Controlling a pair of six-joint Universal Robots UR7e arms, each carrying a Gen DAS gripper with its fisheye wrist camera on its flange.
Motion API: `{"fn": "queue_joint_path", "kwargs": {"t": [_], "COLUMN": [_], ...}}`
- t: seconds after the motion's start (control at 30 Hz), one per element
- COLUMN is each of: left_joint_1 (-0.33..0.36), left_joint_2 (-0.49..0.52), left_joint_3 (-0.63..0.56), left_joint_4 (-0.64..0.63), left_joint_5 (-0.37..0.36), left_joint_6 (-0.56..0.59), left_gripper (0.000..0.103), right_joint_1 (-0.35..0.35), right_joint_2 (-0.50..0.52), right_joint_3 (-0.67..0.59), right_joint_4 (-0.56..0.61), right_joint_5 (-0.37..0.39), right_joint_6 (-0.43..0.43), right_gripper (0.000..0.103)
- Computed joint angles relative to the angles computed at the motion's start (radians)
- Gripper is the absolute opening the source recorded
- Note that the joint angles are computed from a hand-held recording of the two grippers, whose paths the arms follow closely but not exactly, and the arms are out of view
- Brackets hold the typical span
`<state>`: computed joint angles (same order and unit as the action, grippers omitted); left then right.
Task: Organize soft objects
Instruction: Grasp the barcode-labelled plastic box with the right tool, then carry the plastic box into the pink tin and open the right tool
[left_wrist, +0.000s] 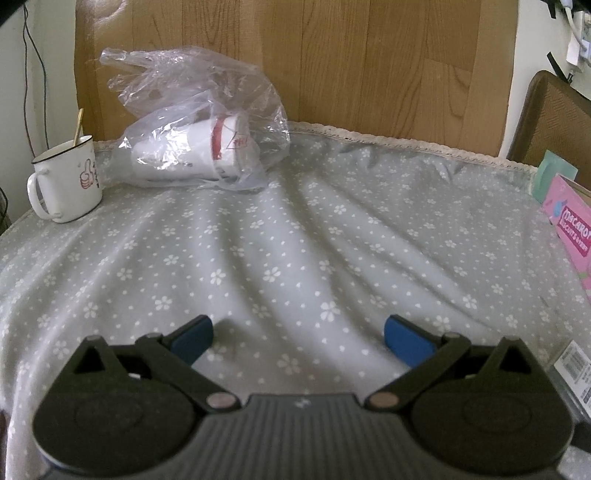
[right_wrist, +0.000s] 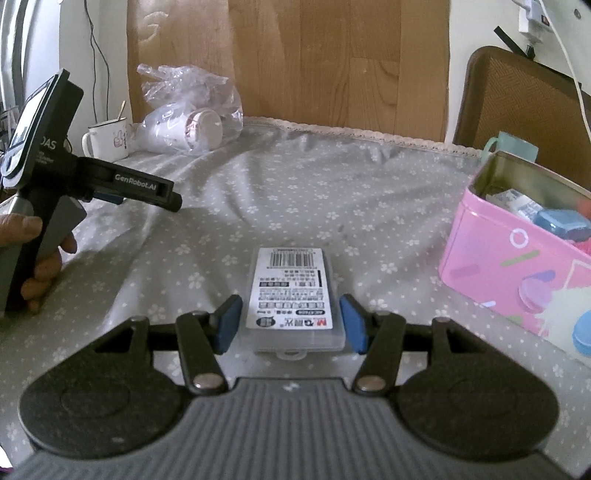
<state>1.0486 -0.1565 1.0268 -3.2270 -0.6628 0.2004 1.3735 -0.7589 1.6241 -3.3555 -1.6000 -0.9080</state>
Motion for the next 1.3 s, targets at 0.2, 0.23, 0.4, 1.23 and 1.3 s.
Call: {"fn": "queue_joint_path", "kwargs": {"t": [0.2,0.23,0.4,1.23,1.3], "left_joint_1": [0.001,0.001,0.001,-0.070,-0.074], "left_joint_2": [-0.003,-0.002,-0.002,-0.094,-0.080], "left_joint_3": [0.005,0.004,0.004,0.148,0.118], "left_joint_4": [-0.006,-0.006,-0.005,0.286,0.385], "left_joint_5": [-0.005,-0.005,-0.003,-0.450,-0.527], "left_joint_6": [0.005,0.005,0.006,-0.204,-0.223], "left_gripper": [0.103,0.103,0.103,0.098,0.094], "right_joint_1": [-0.001,-0.001,0.002,-0.117,-0.125], "right_joint_2": [-0.001,-0.001,0.002,-0.127,-0.131], "right_joint_3": [0.001,0.002,0.010,0.257,0.258], "right_joint_4": [-0.008,-0.011,-0.033,-0.260,-0.247], "right_joint_5": [-0.003,-0.005,-0.011,0.093,0.122], "right_joint_6": [0.000,0.001,0.001,0.023,0.022], "right_gripper": [0.062,0.062,0.060,0.070,0.060]}}
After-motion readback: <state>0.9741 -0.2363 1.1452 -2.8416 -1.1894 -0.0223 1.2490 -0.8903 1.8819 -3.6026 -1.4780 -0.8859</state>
